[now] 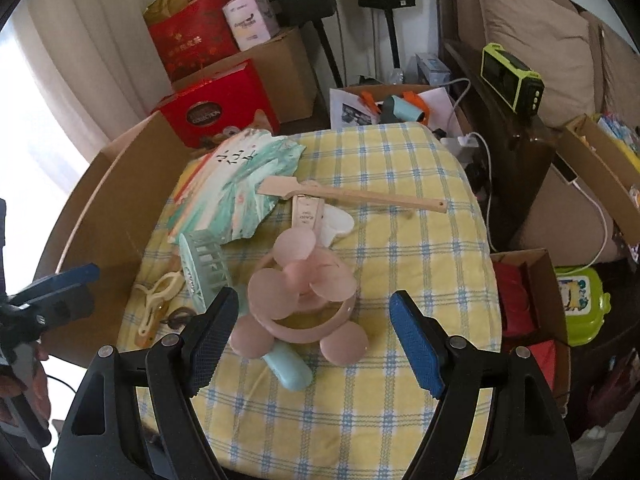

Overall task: Organize objects
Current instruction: 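Move both tools back toward the table items, then lower the left gripper onto the cream plastic clip and close it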

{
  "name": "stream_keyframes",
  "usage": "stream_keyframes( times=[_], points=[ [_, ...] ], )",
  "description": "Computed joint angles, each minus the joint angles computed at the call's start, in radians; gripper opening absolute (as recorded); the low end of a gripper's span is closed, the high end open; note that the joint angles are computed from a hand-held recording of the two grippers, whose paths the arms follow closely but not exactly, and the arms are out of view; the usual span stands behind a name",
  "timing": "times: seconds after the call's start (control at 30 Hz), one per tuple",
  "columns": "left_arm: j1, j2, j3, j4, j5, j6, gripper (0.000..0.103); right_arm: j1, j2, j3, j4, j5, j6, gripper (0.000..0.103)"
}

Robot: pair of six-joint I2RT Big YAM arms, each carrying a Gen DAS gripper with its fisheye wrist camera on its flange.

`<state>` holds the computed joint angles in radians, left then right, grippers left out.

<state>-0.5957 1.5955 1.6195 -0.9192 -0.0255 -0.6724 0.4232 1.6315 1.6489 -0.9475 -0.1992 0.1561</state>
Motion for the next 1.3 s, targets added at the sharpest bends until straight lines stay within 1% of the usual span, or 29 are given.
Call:
stream_keyframes(
  times=[0.07,0.17,0.27,0.37,0.5,0.6,0.63,0.67,0.73,0.8,0.83,0.87,0.9,0.97,1.0,1.07,1.13,1.2,1.27,1.3],
  points=[
    [-0.002,0.018,0.014,-0.002,0.003,0.005,0.100,0.000,-0.003,-0.004,0.003,-0.005,-0.001,0.079],
    [0.000,0.048,0.033,-0.001,0.009,-0.005,0.100,-0.006,-0.012,-0.021,0.007,-0.017,-0.001,0.079],
    [0.007,0.075,0.048,0.008,0.030,-0.019,0.100,-0.014,-0.019,-0.038,0.011,-0.029,0.003,0.079],
    [0.019,0.103,0.070,0.000,0.052,-0.023,0.100,-0.023,-0.021,-0.048,0.005,-0.041,0.002,0.079],
    [0.028,0.096,0.064,-0.016,0.050,-0.014,0.100,-0.030,-0.037,-0.067,0.017,-0.069,-0.003,0.078],
    [0.023,0.089,0.062,-0.054,0.030,0.027,0.100,-0.026,-0.039,-0.064,0.011,-0.086,-0.011,0.071],
    [0.020,0.090,0.065,-0.071,0.019,0.044,0.100,-0.023,-0.038,-0.061,0.007,-0.091,-0.015,0.067],
    [0.013,0.091,0.069,-0.092,0.001,0.066,0.100,-0.021,-0.037,-0.059,0.004,-0.093,-0.018,0.062],
    [0.003,0.101,0.090,-0.141,-0.035,0.106,0.099,-0.014,-0.037,-0.057,-0.001,-0.098,-0.026,0.059],
    [-0.006,0.119,0.118,-0.203,-0.066,0.144,0.093,-0.007,-0.039,-0.059,-0.001,-0.106,-0.028,0.059],
    [-0.008,0.125,0.126,-0.223,-0.078,0.153,0.088,-0.005,-0.040,-0.060,-0.001,-0.108,-0.030,0.057],
    [-0.011,0.132,0.134,-0.243,-0.087,0.161,0.084,-0.002,-0.041,-0.060,-0.001,-0.108,-0.031,0.056],
    [-0.011,0.136,0.138,-0.252,-0.091,0.168,0.083,0.000,-0.042,-0.060,-0.001,-0.108,-0.032,0.056],
    [-0.014,0.149,0.150,-0.274,-0.107,0.185,0.073,0.003,-0.043,-0.058,-0.001,-0.112,-0.032,0.055],
    [-0.016,0.159,0.161,-0.291,-0.125,0.194,0.072,0.003,-0.045,-0.058,0.000,-0.113,-0.033,0.055],
    [-0.018,0.179,0.183,-0.321,-0.150,0.216,0.063,0.004,-0.047,-0.058,-0.001,-0.113,-0.036,0.055],
    [-0.019,0.204,0.213,-0.362,-0.178,0.233,0.060,0.005,-0.047,-0.055,-0.003,-0.114,-0.038,0.055],
    [-0.020,0.221,0.233,-0.388,-0.194,0.250,0.057,0.007,-0.050,-0.057,-0.001,-0.116,-0.040,0.055],
    [-0.014,0.239,0.252,-0.411,-0.194,0.258,0.049,0.007,-0.054,-0.061,0.000,-0.119,-0.041,0.055],
    [-0.010,0.247,0.261,-0.419,-0.195,0.263,0.047,0.007,-0.054,-0.062,0.001,-0.121,-0.040,0.055]
  ],
)
